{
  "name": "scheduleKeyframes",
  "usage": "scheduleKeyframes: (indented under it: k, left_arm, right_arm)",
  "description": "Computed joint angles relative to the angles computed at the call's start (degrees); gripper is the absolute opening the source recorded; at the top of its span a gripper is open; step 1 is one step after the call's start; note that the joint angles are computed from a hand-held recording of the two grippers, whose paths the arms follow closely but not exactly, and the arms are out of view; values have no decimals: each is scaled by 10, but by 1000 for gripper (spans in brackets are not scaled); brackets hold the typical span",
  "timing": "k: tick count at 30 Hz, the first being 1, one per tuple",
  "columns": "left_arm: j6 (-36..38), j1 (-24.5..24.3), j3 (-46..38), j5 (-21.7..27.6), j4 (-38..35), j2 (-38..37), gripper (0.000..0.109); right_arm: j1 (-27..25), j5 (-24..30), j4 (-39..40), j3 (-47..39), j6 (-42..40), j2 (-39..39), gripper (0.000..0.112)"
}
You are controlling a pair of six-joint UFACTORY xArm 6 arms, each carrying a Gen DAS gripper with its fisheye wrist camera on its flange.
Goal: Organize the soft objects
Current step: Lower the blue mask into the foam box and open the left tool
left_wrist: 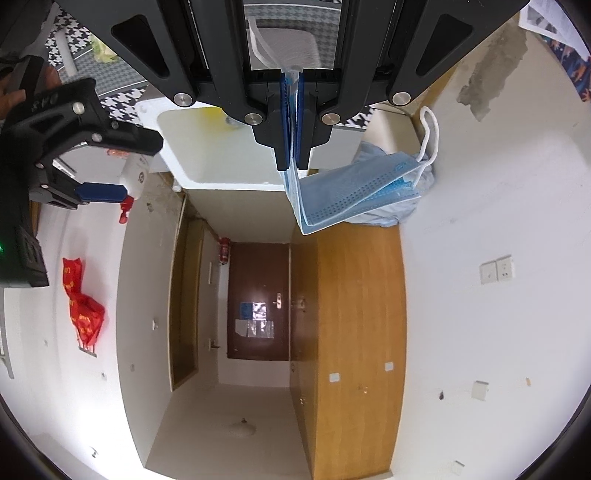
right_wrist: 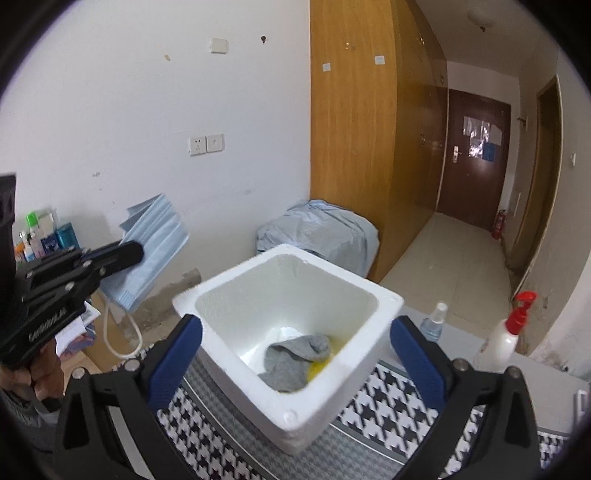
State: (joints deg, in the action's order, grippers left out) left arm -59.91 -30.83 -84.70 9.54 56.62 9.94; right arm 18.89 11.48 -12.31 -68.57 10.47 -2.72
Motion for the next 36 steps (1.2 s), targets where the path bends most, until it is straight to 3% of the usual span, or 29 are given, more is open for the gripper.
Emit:
scheduleKeyframes:
  k: [20,34,36]
  left_arm:
    - [219,-44,-90,-3,-215,87,4]
    - [306,-61,-194,56,-302,169,4]
    - [320,-63,-207,67,-314,178,8]
  right_arm:
    - [-32,-11,-55,87,46,-81,103]
    - [-68,-13,-98,132,97,-121,103]
    - [-69,-13,-94,138,95,-124,103]
